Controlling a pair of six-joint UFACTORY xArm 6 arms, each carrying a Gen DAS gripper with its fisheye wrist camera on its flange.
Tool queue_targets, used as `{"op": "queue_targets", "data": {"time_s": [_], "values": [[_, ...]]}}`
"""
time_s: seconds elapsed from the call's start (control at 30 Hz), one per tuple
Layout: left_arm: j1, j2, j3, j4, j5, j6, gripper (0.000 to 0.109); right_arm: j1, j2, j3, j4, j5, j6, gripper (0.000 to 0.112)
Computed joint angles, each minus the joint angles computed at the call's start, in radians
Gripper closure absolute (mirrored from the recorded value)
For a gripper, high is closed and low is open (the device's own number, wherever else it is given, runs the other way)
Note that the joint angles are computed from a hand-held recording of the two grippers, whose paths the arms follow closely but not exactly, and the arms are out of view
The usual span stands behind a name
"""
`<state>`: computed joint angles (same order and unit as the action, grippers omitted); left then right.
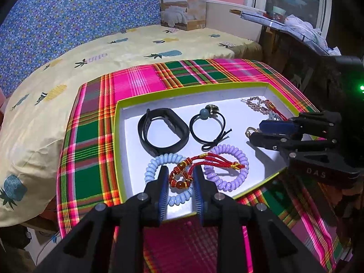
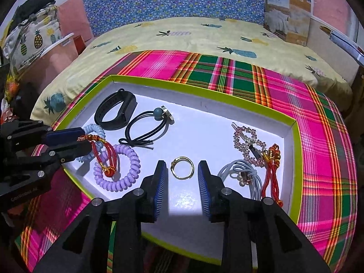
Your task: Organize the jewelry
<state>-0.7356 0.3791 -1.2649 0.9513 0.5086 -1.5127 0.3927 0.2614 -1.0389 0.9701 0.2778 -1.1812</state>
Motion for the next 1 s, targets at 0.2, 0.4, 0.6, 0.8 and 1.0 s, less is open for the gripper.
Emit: {"op": "queue_targets", "data": {"time_s": [0.2,0.4,0.6,0.8,1.0], "values": [[-0.014,-0.038,0.032,0.031,0.017,-0.059,0.085,0.000,-0.069,0.050,0.058,-0.009,-0.045,0.082],[-0.046,-0.088,0.070,0.066,0.052,-0.130,0.084,-0.005,-0.175,0.141,0.112,-0.022,-0.083,0.082],[-0.107,-0.140,0.105,0.102,0.111,-0.215,0.080,-0.010,-0.293,0.249,0.166,-0.028,-0.115,0.082],[-0.170,-0.173,0.134,0.104,0.173,-0.284,0.079,-0.010,-0.409,0.360,0.203,-0.033,-0.143,0.082],[-0.231,-0.193,0.146,0.094,0.237,-0.342,0.079,-0.002,-0.511,0.456,0.223,-0.041,-0.142,0.082]]}}
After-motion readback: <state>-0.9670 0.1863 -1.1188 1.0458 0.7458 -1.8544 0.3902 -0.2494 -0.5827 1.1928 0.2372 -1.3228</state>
